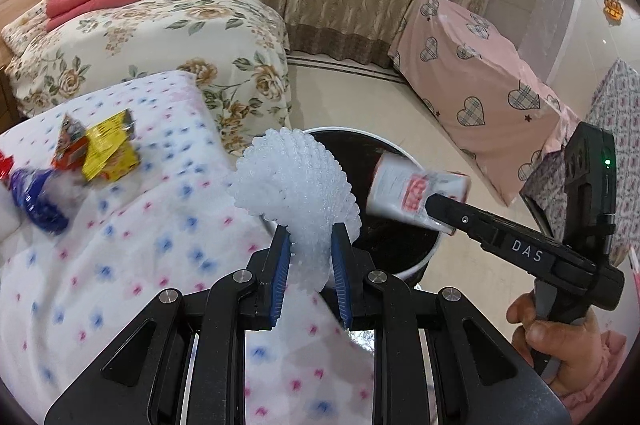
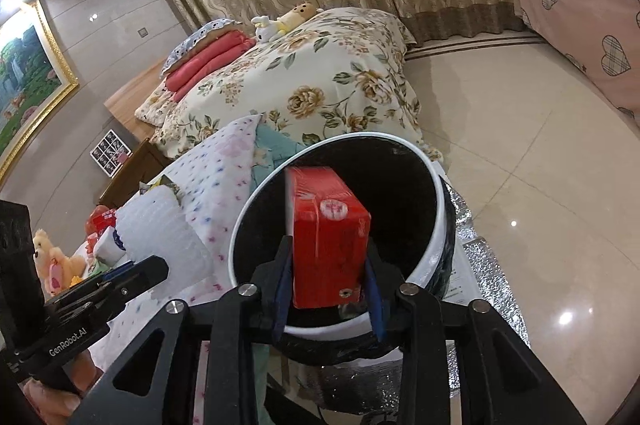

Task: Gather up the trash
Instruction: 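Carry the foam net and red carton over the trash bin with both tools, then open both tools to drop the foam net and carton into the bin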

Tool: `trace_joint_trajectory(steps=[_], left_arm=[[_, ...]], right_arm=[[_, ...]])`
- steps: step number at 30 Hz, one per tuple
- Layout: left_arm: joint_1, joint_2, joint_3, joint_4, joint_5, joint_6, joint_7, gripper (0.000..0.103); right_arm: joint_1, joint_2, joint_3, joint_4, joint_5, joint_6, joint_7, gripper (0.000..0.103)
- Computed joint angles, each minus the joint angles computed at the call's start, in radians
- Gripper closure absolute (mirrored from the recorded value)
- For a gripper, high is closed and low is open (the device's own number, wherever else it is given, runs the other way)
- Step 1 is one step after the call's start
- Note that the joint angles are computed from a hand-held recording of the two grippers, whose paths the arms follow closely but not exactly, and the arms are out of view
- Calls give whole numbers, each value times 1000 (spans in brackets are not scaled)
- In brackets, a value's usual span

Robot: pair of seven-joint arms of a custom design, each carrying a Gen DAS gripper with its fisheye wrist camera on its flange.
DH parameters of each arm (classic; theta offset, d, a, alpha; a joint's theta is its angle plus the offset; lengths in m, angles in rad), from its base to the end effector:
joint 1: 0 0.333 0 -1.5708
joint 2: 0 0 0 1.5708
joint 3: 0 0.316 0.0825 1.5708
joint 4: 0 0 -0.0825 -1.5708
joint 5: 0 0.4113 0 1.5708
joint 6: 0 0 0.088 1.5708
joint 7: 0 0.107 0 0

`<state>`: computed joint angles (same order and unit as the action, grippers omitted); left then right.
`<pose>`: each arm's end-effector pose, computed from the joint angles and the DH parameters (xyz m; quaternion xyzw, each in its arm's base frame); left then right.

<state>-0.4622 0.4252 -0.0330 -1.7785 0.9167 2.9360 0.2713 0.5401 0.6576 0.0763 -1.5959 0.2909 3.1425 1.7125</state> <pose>0.6001 -0.3792 0.3699 -0.6407 0.6558 -0.3475 0.1966 0.6462 0.4118 0.3351 -0.6828 0.5900 -0.0942 0.4206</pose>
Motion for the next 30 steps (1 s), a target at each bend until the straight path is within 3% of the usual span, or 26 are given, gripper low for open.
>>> trace_joint_trajectory(steps=[20, 21, 25, 30], left_arm=[[24, 132, -56, 163, -252, -66, 285, 80], [22, 133, -54, 163, -260, -68, 290, 78], [-6, 111, -14, 131, -254, -54, 249, 46], [-27, 56, 28, 47, -202, -19, 137, 45]], right_arm=[[19, 67, -61, 111, -43, -69, 62, 72], [18, 68, -60, 115, -44, -75, 66, 68], [20, 64, -69, 109, -40, -67, 95, 55], [8, 49, -43, 85, -38, -35, 92, 27]])
